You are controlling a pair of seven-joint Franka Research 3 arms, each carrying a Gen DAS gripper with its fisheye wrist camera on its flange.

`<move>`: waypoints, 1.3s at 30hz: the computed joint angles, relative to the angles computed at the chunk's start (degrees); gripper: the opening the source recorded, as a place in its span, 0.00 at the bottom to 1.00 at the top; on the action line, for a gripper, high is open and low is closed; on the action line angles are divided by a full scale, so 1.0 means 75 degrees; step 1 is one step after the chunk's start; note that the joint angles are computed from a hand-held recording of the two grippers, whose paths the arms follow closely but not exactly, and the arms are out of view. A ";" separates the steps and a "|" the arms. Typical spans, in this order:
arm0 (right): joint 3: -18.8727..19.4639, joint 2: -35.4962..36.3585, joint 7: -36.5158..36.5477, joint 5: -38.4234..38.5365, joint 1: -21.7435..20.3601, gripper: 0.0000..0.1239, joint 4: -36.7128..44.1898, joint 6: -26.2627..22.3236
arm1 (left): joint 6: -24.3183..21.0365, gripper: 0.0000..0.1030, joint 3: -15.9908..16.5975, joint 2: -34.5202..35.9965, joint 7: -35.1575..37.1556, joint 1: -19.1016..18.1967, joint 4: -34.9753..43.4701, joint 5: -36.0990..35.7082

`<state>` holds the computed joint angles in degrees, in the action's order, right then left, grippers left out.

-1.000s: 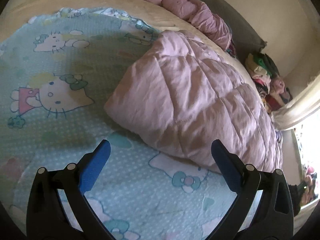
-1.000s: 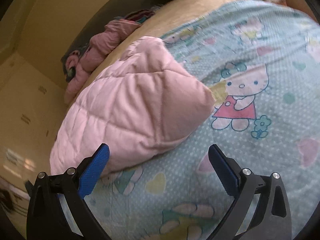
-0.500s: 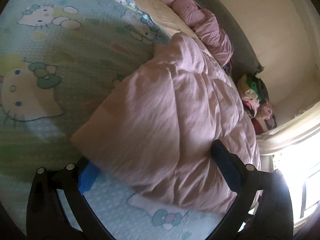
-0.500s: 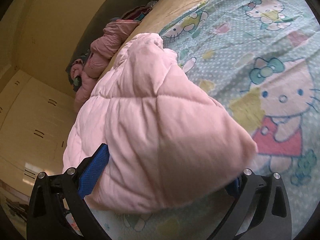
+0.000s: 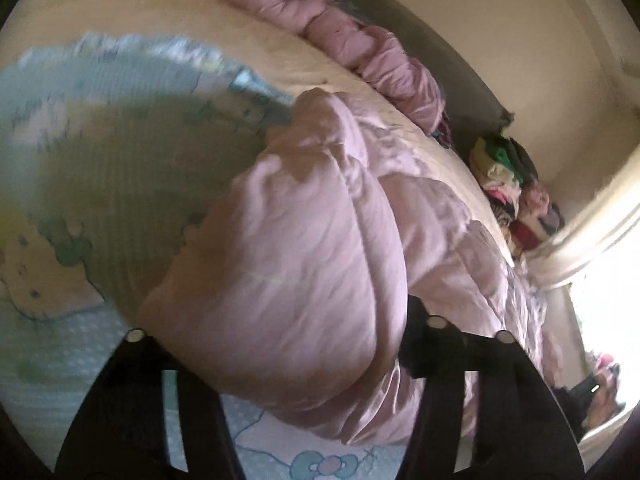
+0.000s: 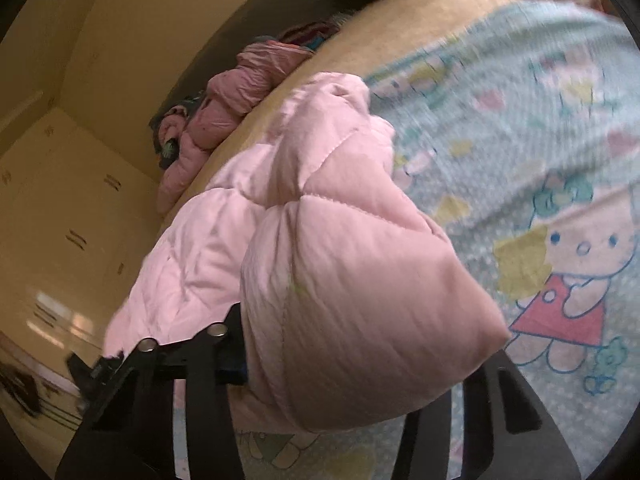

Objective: Fold large clothes
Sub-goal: 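Grasp the jacket edge with the right tool while the left tool grasps it, then lift the jacket edge with both tools and fold it over the bundle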

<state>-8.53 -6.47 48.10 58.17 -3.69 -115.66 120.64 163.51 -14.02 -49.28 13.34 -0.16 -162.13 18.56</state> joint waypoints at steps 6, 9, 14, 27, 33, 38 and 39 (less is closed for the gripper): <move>-0.0013 -0.0954 -0.0751 -0.0352 0.0194 0.29 -0.0498 0.0274 | -0.0792 0.37 -0.0082 -0.0623 0.0342 -0.0275 0.0178 0.0181; -0.0167 -0.1329 -0.0949 -0.0406 0.0275 0.29 -0.0710 0.0115 | -0.1192 0.37 -0.0158 -0.0944 0.0426 -0.0427 0.0218 0.0237; -0.0385 -0.1828 -0.1104 -0.0608 0.0279 0.29 -0.1094 -0.0108 | -0.1778 0.37 -0.0227 -0.1415 0.0465 -0.0705 0.0166 0.0261; -0.0724 -0.2596 -0.1057 -0.0850 0.0131 0.29 -0.1811 -0.0481 | -0.2771 0.37 -0.0438 -0.2301 0.0271 -0.1375 -0.0034 0.0301; -0.0803 -0.2782 -0.1011 -0.0904 0.0019 0.29 -0.2071 -0.0586 | -0.2993 0.38 -0.0411 -0.2472 0.0255 -0.1554 -0.0157 0.0329; -0.0735 -0.2735 -0.0786 -0.0990 -0.0011 0.29 -0.2163 -0.0441 | -0.3027 0.39 -0.0380 -0.2383 0.0280 -0.1535 -0.0169 0.0362; -0.0714 -0.2726 -0.0769 -0.1015 -0.0009 0.29 -0.2173 -0.0397 | -0.3079 0.40 -0.0432 -0.2340 0.0264 -0.1532 -0.0139 0.0369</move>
